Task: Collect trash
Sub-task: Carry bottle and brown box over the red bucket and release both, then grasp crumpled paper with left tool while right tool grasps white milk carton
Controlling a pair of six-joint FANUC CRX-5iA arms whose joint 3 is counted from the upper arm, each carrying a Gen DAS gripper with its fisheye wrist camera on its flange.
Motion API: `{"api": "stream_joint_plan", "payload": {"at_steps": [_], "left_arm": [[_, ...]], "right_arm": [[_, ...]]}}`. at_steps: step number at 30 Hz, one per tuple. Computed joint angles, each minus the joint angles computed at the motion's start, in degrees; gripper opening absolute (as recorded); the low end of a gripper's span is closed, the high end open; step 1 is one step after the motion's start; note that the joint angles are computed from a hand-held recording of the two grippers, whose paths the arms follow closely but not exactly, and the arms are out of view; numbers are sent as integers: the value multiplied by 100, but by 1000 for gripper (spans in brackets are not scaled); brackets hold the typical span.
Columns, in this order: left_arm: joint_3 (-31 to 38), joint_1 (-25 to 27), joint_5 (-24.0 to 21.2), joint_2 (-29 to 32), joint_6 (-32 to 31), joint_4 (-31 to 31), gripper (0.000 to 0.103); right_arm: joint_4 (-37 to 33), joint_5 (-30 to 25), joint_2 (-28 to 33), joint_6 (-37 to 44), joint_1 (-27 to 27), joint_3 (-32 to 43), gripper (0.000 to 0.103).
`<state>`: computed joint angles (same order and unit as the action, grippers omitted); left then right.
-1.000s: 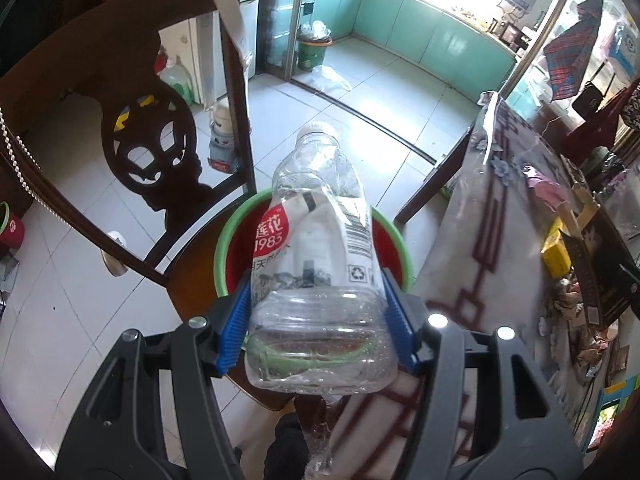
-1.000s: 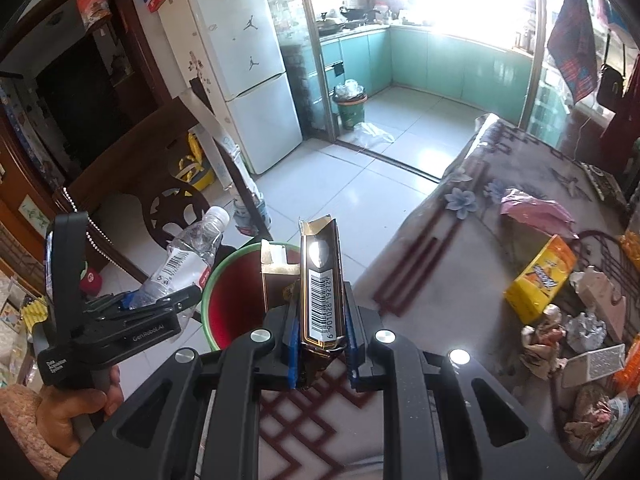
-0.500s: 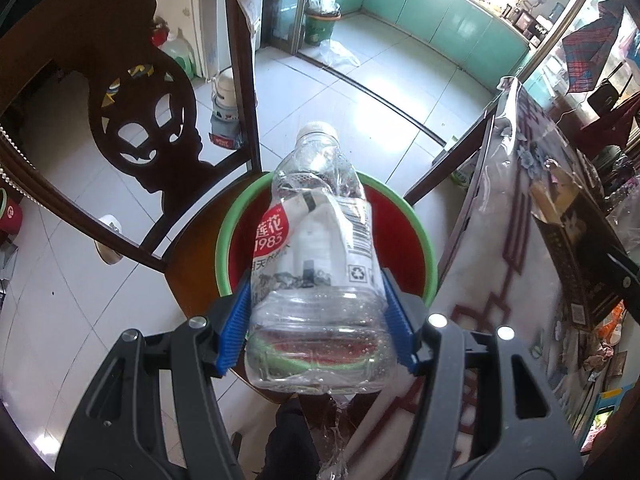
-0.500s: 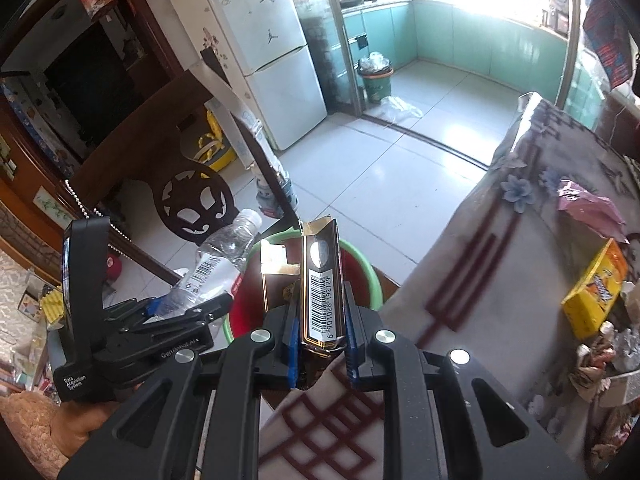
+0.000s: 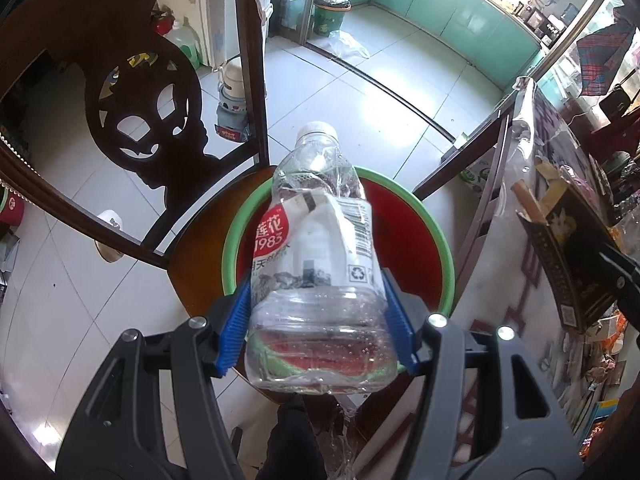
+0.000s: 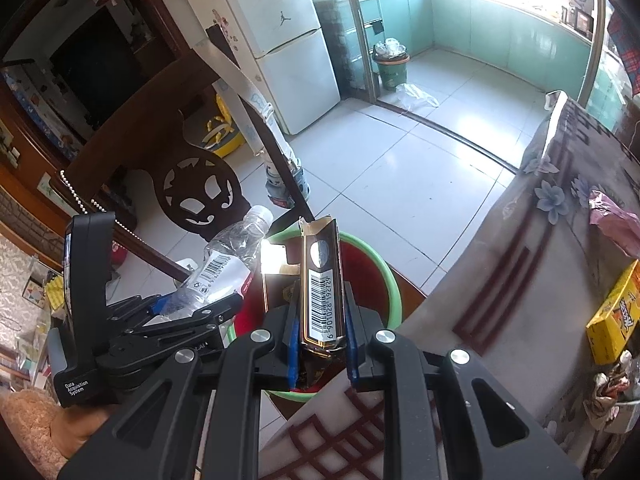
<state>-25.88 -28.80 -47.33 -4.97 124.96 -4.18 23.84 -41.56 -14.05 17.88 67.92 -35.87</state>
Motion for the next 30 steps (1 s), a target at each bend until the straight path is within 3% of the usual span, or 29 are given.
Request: {"api": "stream_joint_plan", "payload": {"at_steps": [6, 8, 9, 10, 13, 23, 30], "left_arm": [[20, 30, -30, 34, 15, -15, 58], [67, 0, -83, 58, 107, -99, 61], [79, -7, -95, 64, 120, -103, 62], [66, -2, -76, 48, 114, -83, 67], [62, -22, -51, 6, 181, -120, 72], [153, -193, -82, -5, 243, -169, 72], [421, -579, 3, 211, 53, -107, 72]], "right_arm": [[-93, 116, 78, 177, -43, 60, 20], [-51, 175, 70, 122, -51, 30, 30], [7, 183, 36, 53, -45, -6, 41], [88, 205, 0, -44, -33, -55, 43], [108, 166, -45, -71, -10, -69, 43], [597, -207, -516, -793, 270, -386, 43], [1045, -1227, -1444, -1970, 855, -939, 44]]}}
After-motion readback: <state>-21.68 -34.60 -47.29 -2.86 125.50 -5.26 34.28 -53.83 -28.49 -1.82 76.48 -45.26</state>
